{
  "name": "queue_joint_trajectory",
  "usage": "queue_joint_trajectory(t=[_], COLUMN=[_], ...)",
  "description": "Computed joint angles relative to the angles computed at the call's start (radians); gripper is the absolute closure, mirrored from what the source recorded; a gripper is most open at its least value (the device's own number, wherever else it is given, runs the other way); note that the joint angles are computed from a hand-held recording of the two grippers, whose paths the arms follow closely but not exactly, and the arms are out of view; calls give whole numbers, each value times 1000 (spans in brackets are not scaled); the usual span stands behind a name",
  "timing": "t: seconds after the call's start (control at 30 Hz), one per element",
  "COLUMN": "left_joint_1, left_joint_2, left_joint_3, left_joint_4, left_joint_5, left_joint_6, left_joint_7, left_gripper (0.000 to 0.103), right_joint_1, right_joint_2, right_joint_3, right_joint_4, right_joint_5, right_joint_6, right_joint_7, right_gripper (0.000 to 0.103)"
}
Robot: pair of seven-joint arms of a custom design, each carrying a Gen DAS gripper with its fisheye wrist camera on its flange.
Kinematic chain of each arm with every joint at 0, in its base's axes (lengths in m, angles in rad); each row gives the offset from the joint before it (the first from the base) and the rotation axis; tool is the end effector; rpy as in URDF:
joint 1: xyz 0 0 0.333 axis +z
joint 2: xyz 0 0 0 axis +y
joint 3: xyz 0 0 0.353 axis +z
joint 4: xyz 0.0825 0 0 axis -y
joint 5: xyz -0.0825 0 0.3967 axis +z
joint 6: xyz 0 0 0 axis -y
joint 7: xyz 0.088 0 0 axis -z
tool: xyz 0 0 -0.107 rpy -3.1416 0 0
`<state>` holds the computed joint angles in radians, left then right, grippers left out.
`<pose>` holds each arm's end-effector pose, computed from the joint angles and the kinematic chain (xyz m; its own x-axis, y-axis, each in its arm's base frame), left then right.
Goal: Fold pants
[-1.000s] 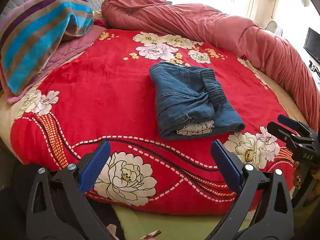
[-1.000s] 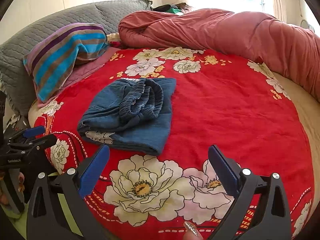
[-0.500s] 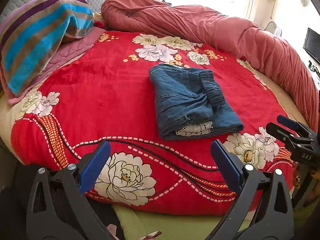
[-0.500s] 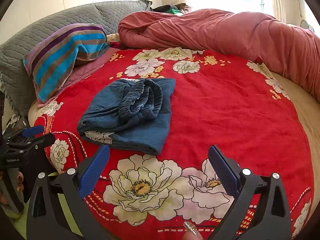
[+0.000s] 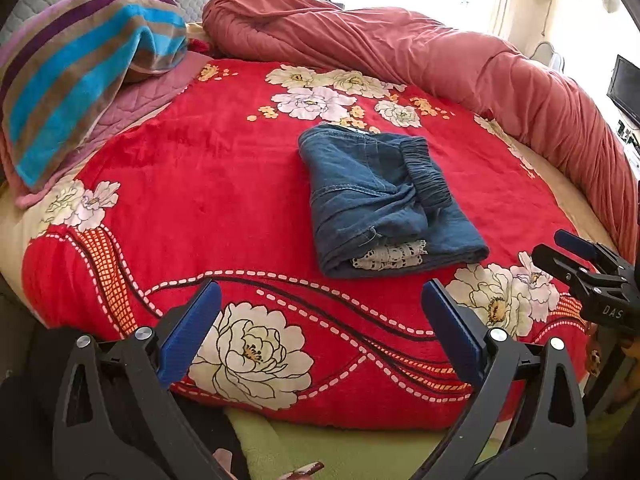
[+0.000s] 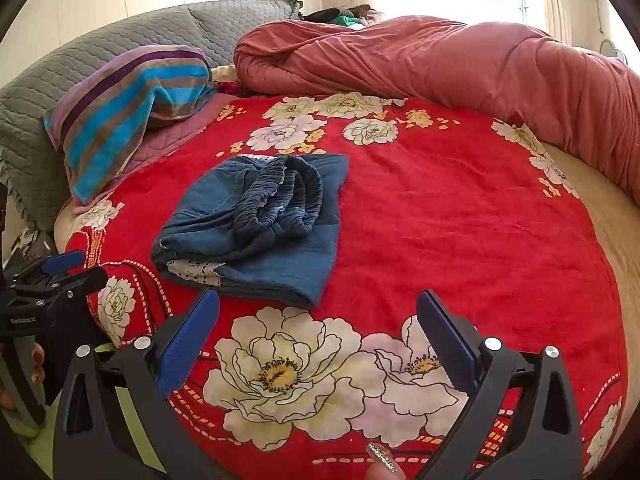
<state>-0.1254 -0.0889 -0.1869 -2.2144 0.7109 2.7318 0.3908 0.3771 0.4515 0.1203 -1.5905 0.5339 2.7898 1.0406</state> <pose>0.5247 -0.1981 0.5062 0.2370 -0.9633 0.1262 -0.7005 -0.2595 -0.6648 0.6807 0.3238 0.4845 0.5814 -0.7983 -0.1571 -0.6225 -0.3121 -0.7177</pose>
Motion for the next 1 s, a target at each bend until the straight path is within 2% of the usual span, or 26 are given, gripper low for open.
queue_joint_trajectory(t=[0.5,0.83,0.93,1.0], left_joint_1=[-2,8,12,11], left_joint_2=[5,-9,-7,0], left_joint_3=[-1,5,0,-9], left_joint_4=[4,-17,-6,16], left_joint_5=[3,8,30,45], left_joint_6=[-15,36,10,-58], left_joint_7=[5,19,6,-20], left_gripper=[9,9,9,9], right_joint_1=[13,19,28,32], right_joint_2=[3,16,28,38], right_joint_3=[-20,-47,-72,-90], right_joint_4=[-1,13,25,35], right_joint_5=[-28,-69,-94,-113], right_joint_6=[12,28,33,36], right_joint_7=[33,89,132,165], right_gripper=[5,5,5,5])
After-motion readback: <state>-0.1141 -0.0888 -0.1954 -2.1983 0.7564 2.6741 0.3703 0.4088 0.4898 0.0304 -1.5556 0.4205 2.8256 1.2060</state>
